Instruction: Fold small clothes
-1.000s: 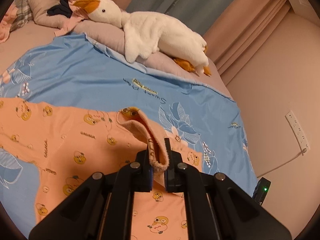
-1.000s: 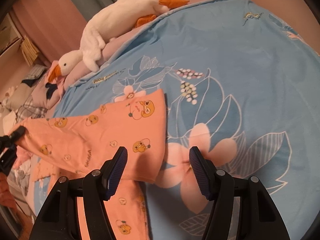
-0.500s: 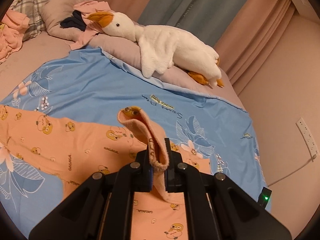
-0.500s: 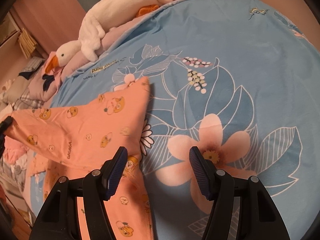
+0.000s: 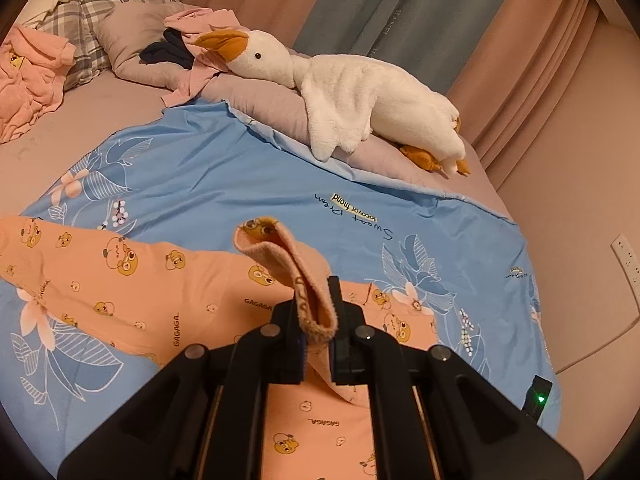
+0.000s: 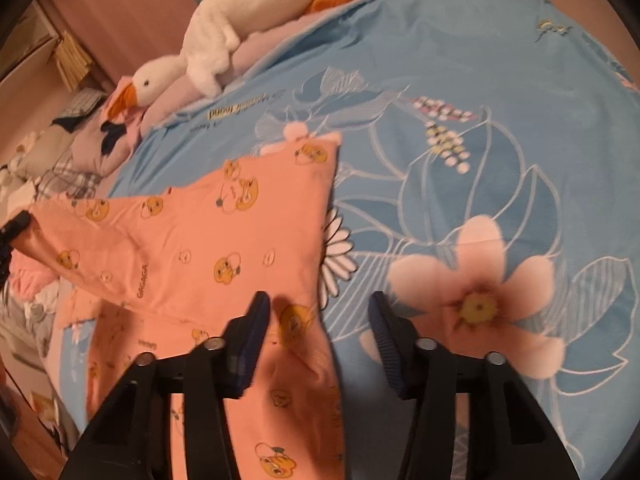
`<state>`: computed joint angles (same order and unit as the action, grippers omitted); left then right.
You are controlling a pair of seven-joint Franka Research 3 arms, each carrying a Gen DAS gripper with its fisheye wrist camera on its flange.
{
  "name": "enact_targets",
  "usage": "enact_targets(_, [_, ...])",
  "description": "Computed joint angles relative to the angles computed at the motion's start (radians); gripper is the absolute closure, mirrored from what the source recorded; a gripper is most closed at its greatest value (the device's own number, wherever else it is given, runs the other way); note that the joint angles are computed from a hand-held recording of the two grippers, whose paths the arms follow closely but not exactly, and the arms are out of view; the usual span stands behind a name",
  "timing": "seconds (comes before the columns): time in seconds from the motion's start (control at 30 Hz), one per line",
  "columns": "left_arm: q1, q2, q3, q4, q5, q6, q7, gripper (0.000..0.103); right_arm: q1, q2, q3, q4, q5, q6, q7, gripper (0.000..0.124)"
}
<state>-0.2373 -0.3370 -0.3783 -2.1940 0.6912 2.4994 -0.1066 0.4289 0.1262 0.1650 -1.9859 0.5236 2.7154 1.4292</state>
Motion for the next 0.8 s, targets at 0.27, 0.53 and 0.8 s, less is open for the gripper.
enact_targets(0.27, [-0.007, -0.005, 0.015, -0.022, -0.034, -0.031, 0.021, 0.096, 0.021, 0.015, -0.003, 0.004, -0.103, 0.010, 0.025, 0.109])
enact_targets(0.53, [-0.008, -0.021, 0.024, -0.046, -0.069, -0.042, 0.039, 0.096, 0.023, 0.014, -0.004, 0.003, -0.122, 0.013, 0.040, 0.109])
enact_targets(0.8, [-0.009, -0.029, 0.032, -0.068, -0.106, -0.057, 0.068, 0.096, 0.026, 0.014, -0.004, 0.002, -0.141, 0.015, 0.061, 0.109])
